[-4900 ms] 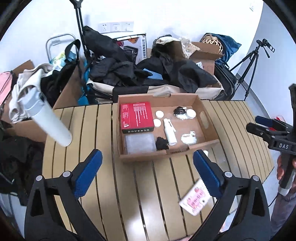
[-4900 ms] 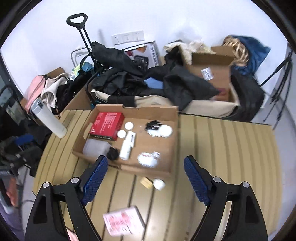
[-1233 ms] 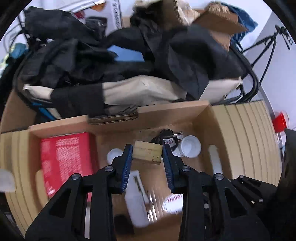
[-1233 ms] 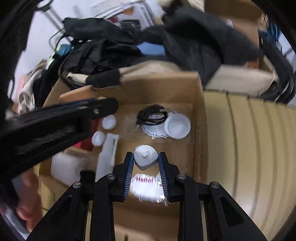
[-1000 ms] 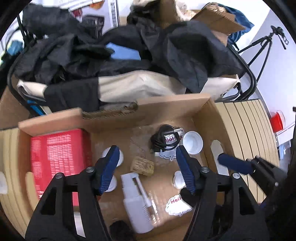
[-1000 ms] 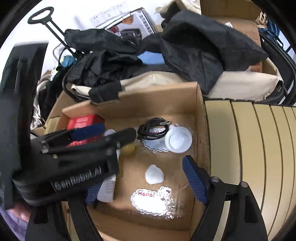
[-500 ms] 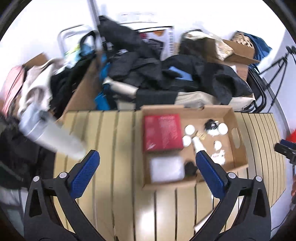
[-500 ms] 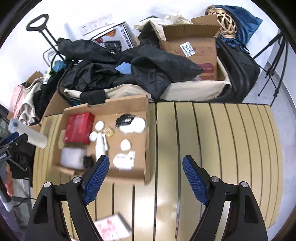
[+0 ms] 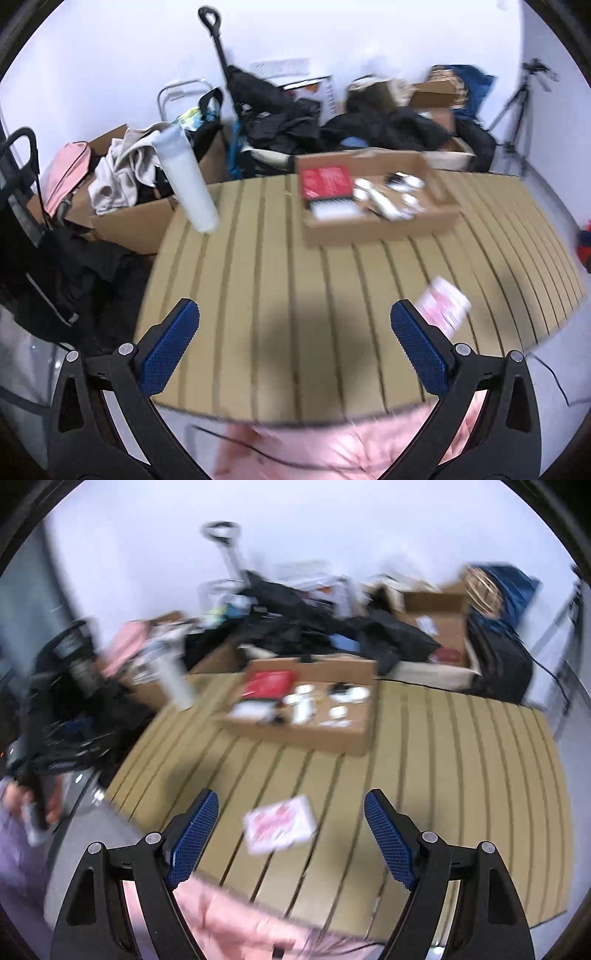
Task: Organize objects
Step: 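Withdraw both grippers and reach toward the pink printed card, then grasp the pink card with the right gripper while the left grips it too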
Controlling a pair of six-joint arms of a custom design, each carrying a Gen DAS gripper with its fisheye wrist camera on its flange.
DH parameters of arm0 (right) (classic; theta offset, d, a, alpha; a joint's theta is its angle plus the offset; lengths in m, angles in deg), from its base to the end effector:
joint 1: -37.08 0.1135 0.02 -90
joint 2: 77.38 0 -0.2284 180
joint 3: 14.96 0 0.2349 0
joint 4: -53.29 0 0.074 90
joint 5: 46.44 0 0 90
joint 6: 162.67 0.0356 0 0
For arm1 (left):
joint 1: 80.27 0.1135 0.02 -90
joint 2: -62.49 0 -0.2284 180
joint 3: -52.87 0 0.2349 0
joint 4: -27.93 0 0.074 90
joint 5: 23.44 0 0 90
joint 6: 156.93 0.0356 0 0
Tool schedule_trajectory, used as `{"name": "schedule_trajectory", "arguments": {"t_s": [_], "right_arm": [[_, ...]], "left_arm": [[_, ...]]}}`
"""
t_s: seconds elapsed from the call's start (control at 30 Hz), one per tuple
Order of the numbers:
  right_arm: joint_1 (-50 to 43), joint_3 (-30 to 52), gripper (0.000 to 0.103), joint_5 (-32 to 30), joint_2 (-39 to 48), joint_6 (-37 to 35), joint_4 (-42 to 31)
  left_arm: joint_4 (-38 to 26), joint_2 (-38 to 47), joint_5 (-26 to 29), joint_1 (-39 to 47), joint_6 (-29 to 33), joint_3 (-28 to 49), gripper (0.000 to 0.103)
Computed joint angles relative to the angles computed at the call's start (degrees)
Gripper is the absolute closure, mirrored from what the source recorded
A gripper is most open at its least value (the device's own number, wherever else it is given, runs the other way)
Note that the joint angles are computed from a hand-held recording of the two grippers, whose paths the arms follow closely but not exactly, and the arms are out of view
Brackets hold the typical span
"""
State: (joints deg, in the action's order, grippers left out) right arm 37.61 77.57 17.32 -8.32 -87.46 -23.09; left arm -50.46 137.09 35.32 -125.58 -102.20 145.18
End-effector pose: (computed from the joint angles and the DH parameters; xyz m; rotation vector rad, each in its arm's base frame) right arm 0.2176 0.0178 0.3359 -0.5080 2.3636 0.4571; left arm 0.1779 -0.1536 0.3141 0.0353 2.4145 0.1062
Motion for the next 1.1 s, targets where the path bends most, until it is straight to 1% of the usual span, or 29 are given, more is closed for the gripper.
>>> {"name": "schedule_trajectory", "arguments": {"t_s": [0.03,0.07,0.1,0.13,0.17,0.2,0.23,0.27,0.3,0.33,0.37,0.4,0.43,0.47,0.5,0.57,0.6,0.63,0.7,0.73,0.77,0.8,0.83,0.87,0.9,1.0,1.03,1.1], "right_arm": [[-1.64,-6.47,0.018,-2.19,-6.72,-4.04,0.00],[-2.33,-10.55,0.018,-2.15,-11.26,-6.70,-0.63],[-2.15,-14.87,0.018,0.87,-16.14,-8.98,-1.63],[-1.49,-17.70,0.018,3.91,-19.73,-9.61,-2.22],[-2.14,-20.30,0.018,5.32,-22.92,-11.03,-3.42],[-4.09,-21.35,0.018,4.51,-24.03,-12.77,-5.18],[-6.65,-21.87,0.018,2.98,-24.70,-14.90,-7.12],[-8.68,-21.89,0.018,1.87,-24.33,-17.08,-8.00],[-9.82,-21.87,0.018,1.61,-23.36,-18.94,-7.86],[-10.15,-21.89,0.018,2.30,-21.70,-19.96,-6.57],[-9.44,-22.05,0.019,3.92,-19.31,-19.46,-3.97],[-8.26,-21.91,0.019,5.38,-16.45,-18.06,-1.21],[-7.21,-21.66,0.019,5.56,-13.45,-16.79,1.23],[-6.31,-21.40,0.019,4.85,-10.49,-16.15,3.30],[-4.73,-20.42,0.019,3.79,-5.69,-15.06,6.19],[-0.96,-19.38,0.019,4.01,1.38,-12.49,11.35],[1.48,-18.61,0.023,5.04,5.35,-11.00,14.32],[4.28,-17.59,0.029,6.35,9.83,-9.50,17.67],[8.67,-14.41,0.036,7.83,19.47,-6.66,23.18],[10.31,-12.68,0.041,8.39,24.01,-4.98,25.90],[11.88,-11.17,0.045,9.42,28.53,-2.99,28.98],[12.97,-9.64,0.054,10.21,32.32,-1.67,30.70],[13.93,-7.72,0.062,10.33,36.55,-0.10,31.86],[14.41,-7.94,0.062,9.90,37.92,1.02,33.07],[13.92,-9.40,0.062,7.58,37.66,2.40,35.74],[12.14,-11.59,0.063,3.61,37.43,7.14,37.38],[11.79,-13.46,0.065,2.99,36.22,8.74,38.31],[12.68,-19.17,0.065,4.83,31.46,12.11,40.33]], "left_arm": [[-0.64,-2.05,-3.35,-5.16,-4.83,-3.78,0.000],[-1.95,-2.62,-5.99,-10.58,-10.86,-6.43,0.000],[-3.62,-2.02,-7.01,-14.73,-17.35,-7.64,0.000],[-3.48,-1.87,-6.67,-17.13,-20.99,-8.68,0.000],[-2.18,-1.75,-5.36,-19.24,-23.87,-9.93,0.000],[0.24,-1.43,-3.41,-20.37,-24.70,-11.10,0.000],[3.15,-0.67,-1.46,-20.53,-23.62,-12.06,0.000],[6.20,0.83,0.64,-19.99,-20.65,-12.70,0.000],[8.91,3.23,2.40,-18.65,-16.95,-12.75,0.000],[11.42,5.47,3.27,-16.94,-14.76,-12.83,0.000],[13.32,6.95,3.80,-15.79,-14.37,-12.96,0.000],[17.09,7.95,5.27,-13.94,-13.39,-13.79,0.000],[22.70,8.15,7.94,-11.80,-11.92,-15.69,0.000],[26.46,8.75,9.88,-10.49,-11.58,-16.79,0.000],[30.62,10.60,12.44,-8.14,-11.14,-17.35,0.000],[35.24,16.36,15.20,-5.31,-11.76,-15.85,0.008],[37.40,19.37,16.68,-3.81,-11.21,-14.87,0.009],[37.83,22.34,17.29,-3.12,-11.43,-13.23,0.011],[42.62,28.31,20.91,-0.97,-11.83,-11.38,0.018],[43.97,30.05,21.86,-0.35,-11.87,-10.87,0.023],[44.32,32.81,22.85,0.52,-11.99,-9.32,0.033],[45.44,33.84,21.55,0.37,-11.50,-8.79,0.032],[46.08,34.36,19.49,-0.28,-10.08,-8.16,0.046],[45.73,35.16,20.26,-0.17,-9.59,-7.33,0.060],[46.73,35.23,21.05,0.00,-9.80,-7.71,0.060],[49.05,34.76,20.85,0.19,-9.92,-9.33,0.064],[49.81,34.63,20.95,0.24,-10.13,-9.79,0.067],[51.17,34.39,21.78,0.58,-10.15,-10.60,0.071]]}}
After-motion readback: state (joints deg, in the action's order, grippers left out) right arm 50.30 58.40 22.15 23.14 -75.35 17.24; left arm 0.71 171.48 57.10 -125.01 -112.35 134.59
